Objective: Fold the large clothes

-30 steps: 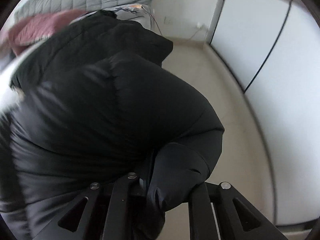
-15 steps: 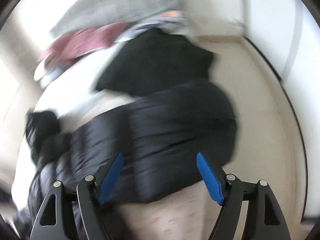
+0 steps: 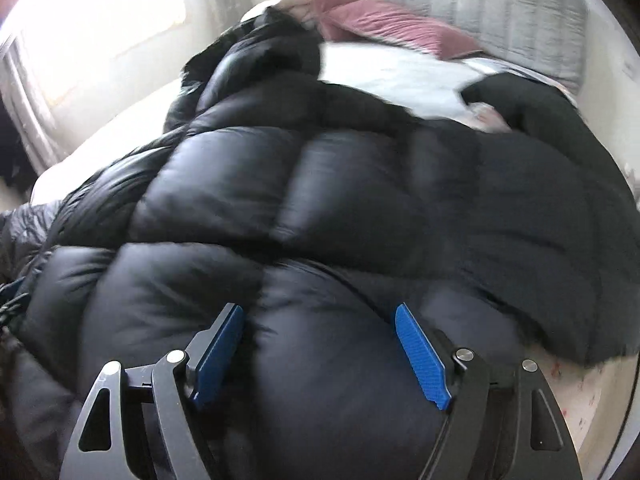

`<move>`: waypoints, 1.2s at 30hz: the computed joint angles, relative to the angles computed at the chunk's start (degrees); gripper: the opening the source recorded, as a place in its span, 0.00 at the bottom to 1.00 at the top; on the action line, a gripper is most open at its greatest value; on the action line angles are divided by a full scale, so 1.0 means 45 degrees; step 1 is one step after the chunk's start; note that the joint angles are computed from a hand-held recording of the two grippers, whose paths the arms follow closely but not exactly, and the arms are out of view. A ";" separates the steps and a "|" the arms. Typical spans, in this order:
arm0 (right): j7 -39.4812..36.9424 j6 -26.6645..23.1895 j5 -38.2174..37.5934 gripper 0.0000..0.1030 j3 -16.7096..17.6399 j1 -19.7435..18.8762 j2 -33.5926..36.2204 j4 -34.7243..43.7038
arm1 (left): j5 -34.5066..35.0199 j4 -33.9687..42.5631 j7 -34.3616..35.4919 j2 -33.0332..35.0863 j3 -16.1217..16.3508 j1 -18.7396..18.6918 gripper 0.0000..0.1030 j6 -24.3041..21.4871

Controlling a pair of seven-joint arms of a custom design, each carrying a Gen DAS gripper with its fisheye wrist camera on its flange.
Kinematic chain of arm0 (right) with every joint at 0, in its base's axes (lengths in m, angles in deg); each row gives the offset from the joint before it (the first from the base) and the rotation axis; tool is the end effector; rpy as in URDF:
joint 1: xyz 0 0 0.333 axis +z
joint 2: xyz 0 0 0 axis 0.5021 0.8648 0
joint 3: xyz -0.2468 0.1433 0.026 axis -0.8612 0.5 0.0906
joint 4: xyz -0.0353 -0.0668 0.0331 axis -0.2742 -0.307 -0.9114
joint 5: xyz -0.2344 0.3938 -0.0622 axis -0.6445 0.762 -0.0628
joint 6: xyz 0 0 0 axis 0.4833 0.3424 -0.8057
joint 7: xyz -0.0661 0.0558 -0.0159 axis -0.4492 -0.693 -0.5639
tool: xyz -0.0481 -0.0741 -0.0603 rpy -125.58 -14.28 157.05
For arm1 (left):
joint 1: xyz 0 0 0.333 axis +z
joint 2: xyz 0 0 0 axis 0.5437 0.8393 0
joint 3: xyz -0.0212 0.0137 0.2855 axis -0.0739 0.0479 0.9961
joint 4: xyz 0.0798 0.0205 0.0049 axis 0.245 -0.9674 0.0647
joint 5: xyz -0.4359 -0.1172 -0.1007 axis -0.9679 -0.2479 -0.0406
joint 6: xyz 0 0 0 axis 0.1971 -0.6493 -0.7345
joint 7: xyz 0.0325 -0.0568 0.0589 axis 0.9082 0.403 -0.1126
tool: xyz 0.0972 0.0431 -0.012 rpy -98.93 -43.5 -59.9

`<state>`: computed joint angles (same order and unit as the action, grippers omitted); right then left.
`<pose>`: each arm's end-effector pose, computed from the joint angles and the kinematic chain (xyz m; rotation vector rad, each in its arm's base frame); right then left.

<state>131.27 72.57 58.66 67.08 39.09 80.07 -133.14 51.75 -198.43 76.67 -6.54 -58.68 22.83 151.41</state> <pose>0.6458 0.1124 0.5560 -1.7337 1.7440 -0.5862 0.5762 -0.2372 0.6223 -1.7486 1.9994 -0.8372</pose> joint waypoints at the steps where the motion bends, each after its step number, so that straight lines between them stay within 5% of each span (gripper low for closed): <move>1: -0.0384 0.0856 0.1063 0.77 -0.0236 -0.0018 -0.0591 -0.0899 | -0.0240 -0.0586 -0.0028 -0.0488 0.0130 0.0027 0.99 0.0029; 4: 0.1476 0.1265 0.0290 0.78 -0.0159 -0.0896 -0.1983 -0.2405 | -0.1006 -0.2086 0.0038 -0.1905 0.0524 0.0126 0.99 -0.0370; 7: 0.3010 -0.0091 -0.1107 0.78 0.0121 -0.1616 -0.3113 -0.2945 | -0.1175 -0.2223 -0.0847 -0.2563 0.0505 0.0345 0.98 -0.1399; 12: 0.2414 -0.0375 -0.0933 0.79 0.0355 -0.0826 -0.4727 -0.3611 | -0.1155 -0.1716 -0.1610 -0.2895 -0.0041 0.0030 0.98 -0.0803; 17: 0.1208 0.0456 -0.0273 0.84 0.0715 0.0557 -0.5173 -0.4125 | -0.0773 -0.1212 -0.1916 -0.2553 -0.0725 -0.0732 0.99 -0.0639; 21: 0.1615 0.0685 -0.1153 0.85 0.1600 0.0449 -0.4826 -0.4686 | 0.0147 -0.2155 -0.1777 -0.2829 -0.1034 -0.1006 0.99 -0.0807; 23: 0.1931 0.0742 -0.1534 0.86 0.1638 0.0334 -0.4757 -0.5135 | -0.0269 -0.2862 -0.1591 -0.3294 -0.0687 -0.1291 0.99 -0.0784; 26: 0.1195 0.1909 -0.0041 0.88 0.0447 0.1201 -0.5012 -0.6154 | -0.1101 -0.3752 -0.1198 -0.4034 -0.0213 -0.1598 0.99 0.0021; 32: 0.1311 0.2003 -0.0035 0.92 0.0911 0.0918 -0.5143 -0.6383 | -0.1108 -0.4764 -0.0612 -0.4909 -0.0205 -0.1642 0.99 0.0333; 36: 0.1111 0.1648 0.0172 0.92 0.0692 0.1032 -0.4934 -0.6025 | -0.1300 -0.4496 -0.0241 -0.5082 -0.0050 -0.1824 0.99 -0.0878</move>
<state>136.27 79.99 59.43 70.19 43.73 57.87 -160.25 45.90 -218.66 75.58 -29.41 -58.91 14.62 147.46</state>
